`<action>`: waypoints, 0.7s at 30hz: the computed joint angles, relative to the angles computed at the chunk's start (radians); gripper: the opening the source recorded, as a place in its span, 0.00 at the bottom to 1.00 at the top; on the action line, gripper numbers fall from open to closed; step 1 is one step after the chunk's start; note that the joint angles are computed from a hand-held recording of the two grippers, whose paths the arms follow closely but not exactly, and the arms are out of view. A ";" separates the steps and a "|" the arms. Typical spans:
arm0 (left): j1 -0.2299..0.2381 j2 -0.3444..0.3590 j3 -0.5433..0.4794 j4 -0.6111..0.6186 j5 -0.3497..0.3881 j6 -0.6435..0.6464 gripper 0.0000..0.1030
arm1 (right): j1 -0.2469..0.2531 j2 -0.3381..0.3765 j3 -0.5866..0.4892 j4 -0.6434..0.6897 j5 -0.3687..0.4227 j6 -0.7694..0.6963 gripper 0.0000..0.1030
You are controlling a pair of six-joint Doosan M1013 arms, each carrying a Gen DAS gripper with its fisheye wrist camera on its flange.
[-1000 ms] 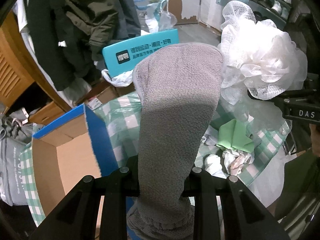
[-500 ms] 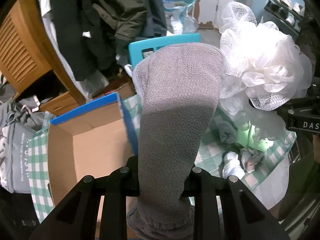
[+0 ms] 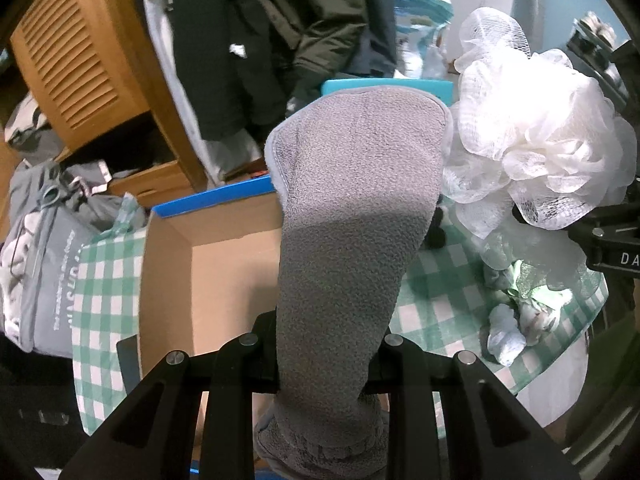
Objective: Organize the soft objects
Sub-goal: 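Lift grey sock with left tool while right tool carries pouf toward box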
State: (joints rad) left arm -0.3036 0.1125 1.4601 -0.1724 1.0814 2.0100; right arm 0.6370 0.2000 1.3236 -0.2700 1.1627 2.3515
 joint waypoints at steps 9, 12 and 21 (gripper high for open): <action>0.050 0.011 0.002 0.034 -0.011 -0.038 0.25 | 0.007 0.068 -0.096 0.020 0.009 -0.053 0.52; 0.068 0.018 0.002 0.047 -0.008 -0.054 0.25 | 0.011 0.099 -0.136 0.028 0.017 -0.072 0.52; 0.098 0.046 0.003 0.098 0.010 -0.092 0.25 | 0.011 0.179 -0.235 0.073 0.032 -0.124 0.52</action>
State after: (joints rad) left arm -0.2052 0.1586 1.4631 -0.0739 1.0912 1.9180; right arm 0.6478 0.3789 1.0884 -0.1972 1.1948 2.2279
